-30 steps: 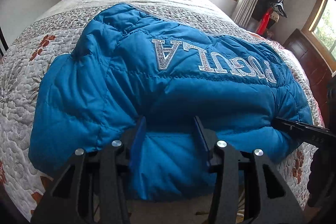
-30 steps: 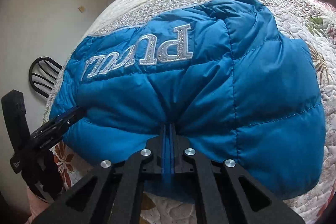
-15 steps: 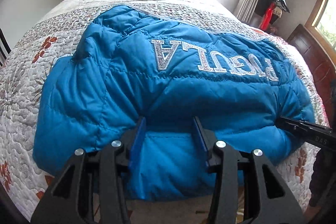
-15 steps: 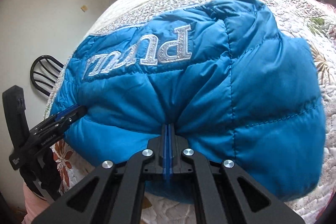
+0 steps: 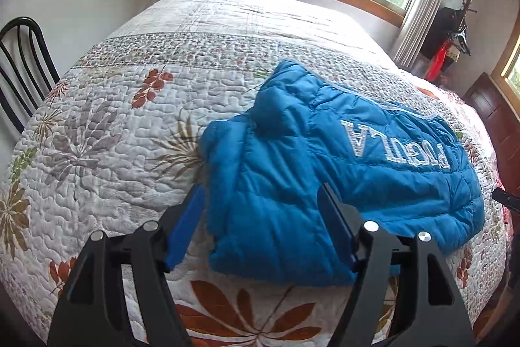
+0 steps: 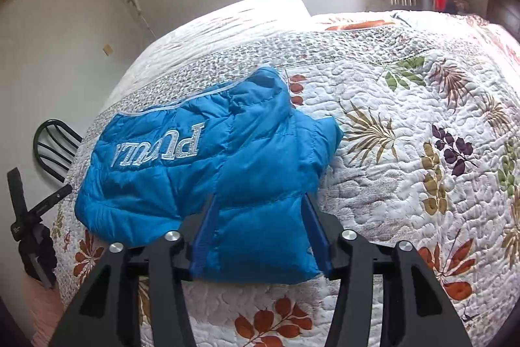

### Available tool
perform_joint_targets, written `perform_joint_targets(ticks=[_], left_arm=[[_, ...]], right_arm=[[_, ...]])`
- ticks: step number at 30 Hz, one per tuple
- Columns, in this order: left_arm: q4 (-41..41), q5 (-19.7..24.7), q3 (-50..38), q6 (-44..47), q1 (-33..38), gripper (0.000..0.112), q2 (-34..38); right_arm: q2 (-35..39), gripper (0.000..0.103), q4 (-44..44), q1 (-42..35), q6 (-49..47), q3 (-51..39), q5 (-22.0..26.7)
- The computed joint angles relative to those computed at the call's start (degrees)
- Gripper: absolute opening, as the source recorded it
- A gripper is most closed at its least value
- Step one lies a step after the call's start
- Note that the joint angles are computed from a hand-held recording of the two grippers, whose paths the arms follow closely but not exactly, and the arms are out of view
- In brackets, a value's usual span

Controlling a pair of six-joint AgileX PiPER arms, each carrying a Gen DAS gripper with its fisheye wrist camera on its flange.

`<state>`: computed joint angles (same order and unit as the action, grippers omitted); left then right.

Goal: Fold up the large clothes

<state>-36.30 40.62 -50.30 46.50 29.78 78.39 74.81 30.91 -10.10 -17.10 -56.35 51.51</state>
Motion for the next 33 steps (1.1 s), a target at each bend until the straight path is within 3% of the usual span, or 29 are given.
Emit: perform_joint_targets(ticks=[6, 15, 21, 27, 29, 31, 33], left_arm=[[-3.4, 4.5, -4.4, 3.5, 4.1, 0.083, 6.9], [-12.7, 14.4, -11.6, 6.9, 8.2, 0.085, 20.3], [-12.9, 14.4, -16.1, 4.2, 4.9, 0.087, 26.5], [-11.1, 15.3, -21.2, -0.1, 0.7, 0.089, 31.4], [-9.4, 12.3, -20.4, -0.7, -1.9, 0.08, 30.4], [-8.8, 10.9, -19.4, -1.1, -3.2, 0.054, 28.8], [-8.3, 9.8, -17.9, -1.7, -4.0, 0.036, 26.0]], right_arm=[[8.3, 0.076, 10.0, -6.4, -8.5, -1.9, 3.8], [20.2, 0.079, 25.6, -12.6, -22.2, -0.4, 6.3], [26.4, 0.079, 32.7, -12.5, -28.0, -1.4, 7.6], [30.0, 0.078, 32.3, -7.9, -26.6, -6.2, 6.2], [30.0, 0.069, 30.5, -6.0, -24.4, -7.3, 4.6], [28.6, 0.048, 30.2, -4.8, -23.9, -7.0, 3.6], [26.2, 0.034, 30.9, -4.5, -24.9, -5.3, 3.1]])
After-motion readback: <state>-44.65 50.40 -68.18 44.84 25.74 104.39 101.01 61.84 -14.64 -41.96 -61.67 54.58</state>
